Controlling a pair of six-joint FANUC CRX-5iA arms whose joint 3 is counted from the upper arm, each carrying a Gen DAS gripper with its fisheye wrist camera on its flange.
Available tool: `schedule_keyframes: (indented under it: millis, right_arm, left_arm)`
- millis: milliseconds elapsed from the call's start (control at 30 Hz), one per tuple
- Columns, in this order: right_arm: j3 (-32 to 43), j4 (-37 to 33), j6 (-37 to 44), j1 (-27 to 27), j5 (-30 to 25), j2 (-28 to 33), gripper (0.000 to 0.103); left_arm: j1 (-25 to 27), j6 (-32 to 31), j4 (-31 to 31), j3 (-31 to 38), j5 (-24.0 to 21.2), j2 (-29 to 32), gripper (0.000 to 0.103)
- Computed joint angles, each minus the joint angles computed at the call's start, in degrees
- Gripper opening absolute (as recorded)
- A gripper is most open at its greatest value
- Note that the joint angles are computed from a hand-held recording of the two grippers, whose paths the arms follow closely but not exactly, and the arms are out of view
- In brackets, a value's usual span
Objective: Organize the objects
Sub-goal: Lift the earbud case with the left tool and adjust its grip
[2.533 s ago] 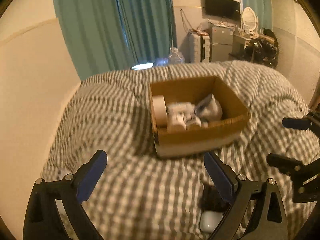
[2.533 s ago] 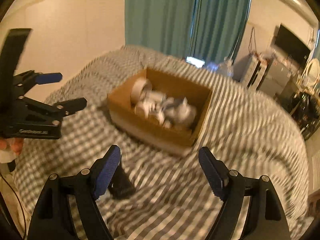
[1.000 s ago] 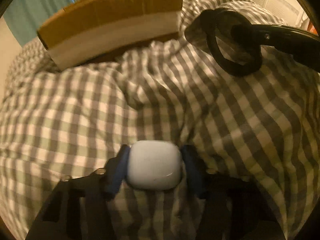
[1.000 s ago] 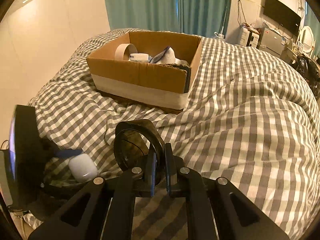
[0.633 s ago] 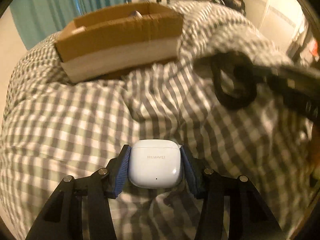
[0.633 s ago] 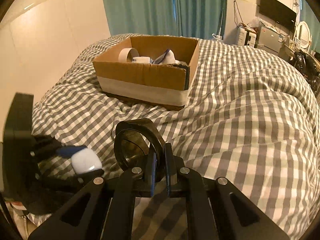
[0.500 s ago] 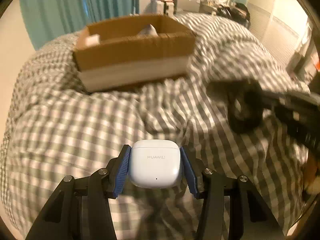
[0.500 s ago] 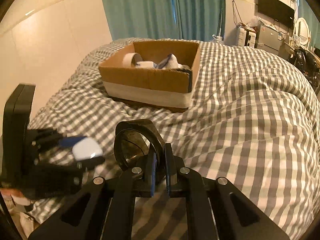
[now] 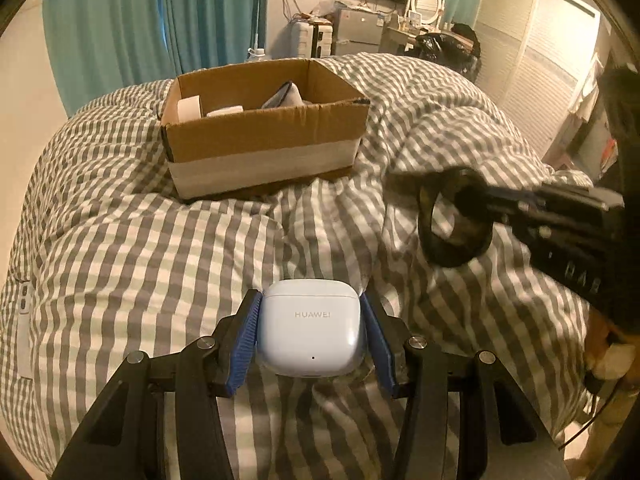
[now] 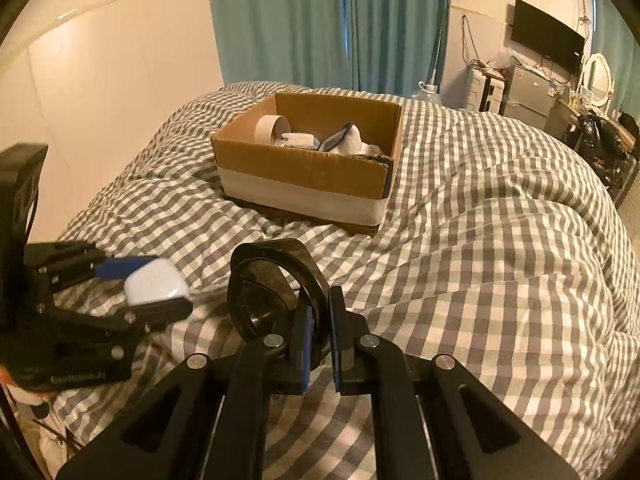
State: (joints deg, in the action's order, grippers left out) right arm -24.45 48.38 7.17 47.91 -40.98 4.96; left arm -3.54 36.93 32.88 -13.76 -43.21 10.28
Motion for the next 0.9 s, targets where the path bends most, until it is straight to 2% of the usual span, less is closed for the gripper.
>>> schedule_keyframes:
  millis: [67,100,133,400,533,667,733,800,900]
  right_arm:
    - [0.2,0.8,-0.3,0.5,-0.9,0.0,0.007]
    - [0.3,1.0,-0.4,0.8,-1.2,-0.2,0.007]
    - [0.4,1.3,-0.7,0.9,-1.4,-0.2,0.007]
    - [0.3,3.2,-1.9,2.4,-2.7,-0.6,0.007]
    - [0.1,3.4,-2.1,2.7,-2.9,-0.8,0.007]
    - [-0.6,3.3,-2.4,2.3,-2.3,-1.2,0.007]
    - [-0.8,2.6,-2.2,1.9,-1.9,-1.1,0.007]
    - [-0.8,1.7,-2.1,1.6,-1.5,-0.9,0.007]
    - [-1.1,0.8,-1.9,1.3,-0.9,-0.8,0.007]
  left_arm:
    - [0.3,-0.6,0.2,-1.0,0.5,-0.7,0.051]
    - [0.6,-1.0,0.7,-1.6,0.7,-1.2,0.045]
    - [0.9,-1.4,1.0,-2.1,0.4,-1.6,0.043]
    - [1.6,-2.3,0.3,-3.4,0.4,-2.2,0.042]
    - [0.0,1.3,-6.0,-1.6,1.4,-0.2,0.042]
    - [-1.7,5.9,-11.3,3.5,-2.1,4.6,0.041]
    - [-2.4,6.4,-11.8,5.8,-4.0,6.6,0.041]
    - [-2.8,7.0,-11.4,9.1,-7.9,9.8,0.042]
    - [-3.8,10.4,-13.0,14.0,-11.8,13.9,0.048]
